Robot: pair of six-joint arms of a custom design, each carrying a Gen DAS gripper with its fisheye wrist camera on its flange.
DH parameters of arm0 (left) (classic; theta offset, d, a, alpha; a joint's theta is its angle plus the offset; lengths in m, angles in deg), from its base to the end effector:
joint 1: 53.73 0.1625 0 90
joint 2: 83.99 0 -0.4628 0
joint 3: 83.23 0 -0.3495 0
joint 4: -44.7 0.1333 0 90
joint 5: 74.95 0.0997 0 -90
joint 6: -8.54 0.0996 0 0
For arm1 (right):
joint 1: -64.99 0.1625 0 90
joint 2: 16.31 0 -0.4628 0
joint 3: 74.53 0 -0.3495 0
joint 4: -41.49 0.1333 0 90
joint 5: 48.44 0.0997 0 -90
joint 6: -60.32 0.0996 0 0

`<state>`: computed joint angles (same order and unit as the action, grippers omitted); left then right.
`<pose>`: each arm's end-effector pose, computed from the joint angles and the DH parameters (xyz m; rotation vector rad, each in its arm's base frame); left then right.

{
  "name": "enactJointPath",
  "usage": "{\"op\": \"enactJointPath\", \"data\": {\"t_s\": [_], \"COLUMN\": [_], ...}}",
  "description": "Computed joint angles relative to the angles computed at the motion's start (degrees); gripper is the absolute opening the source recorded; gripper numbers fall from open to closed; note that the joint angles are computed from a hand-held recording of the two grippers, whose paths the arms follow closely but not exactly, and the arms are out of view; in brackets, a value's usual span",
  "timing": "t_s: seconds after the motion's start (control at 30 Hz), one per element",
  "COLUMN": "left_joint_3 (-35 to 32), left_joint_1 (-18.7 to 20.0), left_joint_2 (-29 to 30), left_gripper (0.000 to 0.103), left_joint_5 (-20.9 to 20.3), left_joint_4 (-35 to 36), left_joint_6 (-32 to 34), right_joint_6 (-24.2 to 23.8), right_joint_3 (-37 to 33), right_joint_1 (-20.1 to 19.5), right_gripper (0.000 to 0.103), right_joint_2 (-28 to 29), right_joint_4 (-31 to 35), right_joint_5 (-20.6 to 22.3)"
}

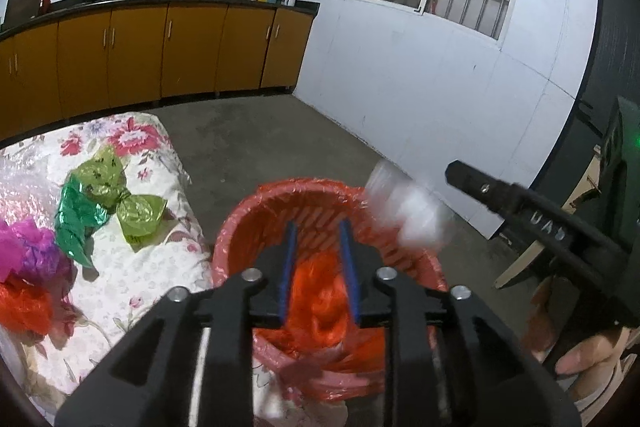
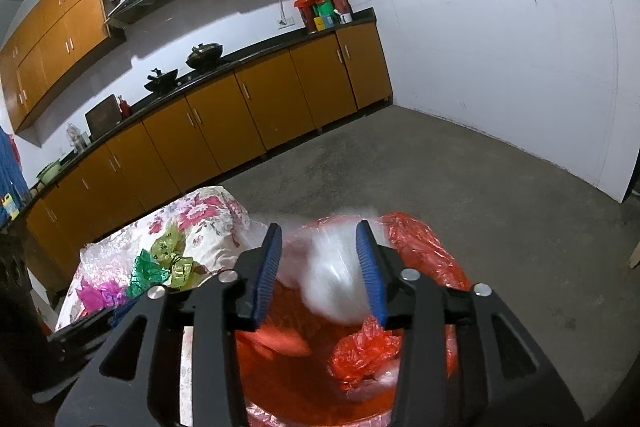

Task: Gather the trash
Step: 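Carry the red bag and white bag to the wastebasket and release both, then move both open tools back over the bags on the table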

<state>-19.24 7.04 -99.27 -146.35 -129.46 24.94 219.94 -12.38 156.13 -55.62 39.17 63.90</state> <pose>-0.2530 -0.7901 0.0028 0.9329 2.5886 -0.9230 0.1100 -0.7295 0.1944 0.1145 -2.2121 1.4280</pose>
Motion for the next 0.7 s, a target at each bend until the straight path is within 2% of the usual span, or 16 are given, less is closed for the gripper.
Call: {"op": "enactJointPath", "data": {"t_s": [0.13,0.3,0.7], "left_joint_3": [1.5,6.0,17.2], "left_joint_1": [0.3,0.2,0.3], "left_joint_2": [-0.9,-3.1,-9.7], "left_gripper": [0.032,0.048,0.053], "left_joint_5": [1.6,4.8,13.0], "left_joint_4": [-0.8,-6.2,-18.7], "left_joint_6": [-0.7,0.3,2.7], "right_joint_6": [-0.2,-0.4,-5.2], "right_joint_3": [1.5,2.9,3.1], "right_joint_1": [0.1,0.2,2.9], "right_gripper": [0.047,0.047,0.047], "right_joint_2": [-0.5,-0.8,1.0], "right_joint_4": [-1.1,-1.2,-1.5], "right_joint_5": [0.8,1.6,2.1]}}
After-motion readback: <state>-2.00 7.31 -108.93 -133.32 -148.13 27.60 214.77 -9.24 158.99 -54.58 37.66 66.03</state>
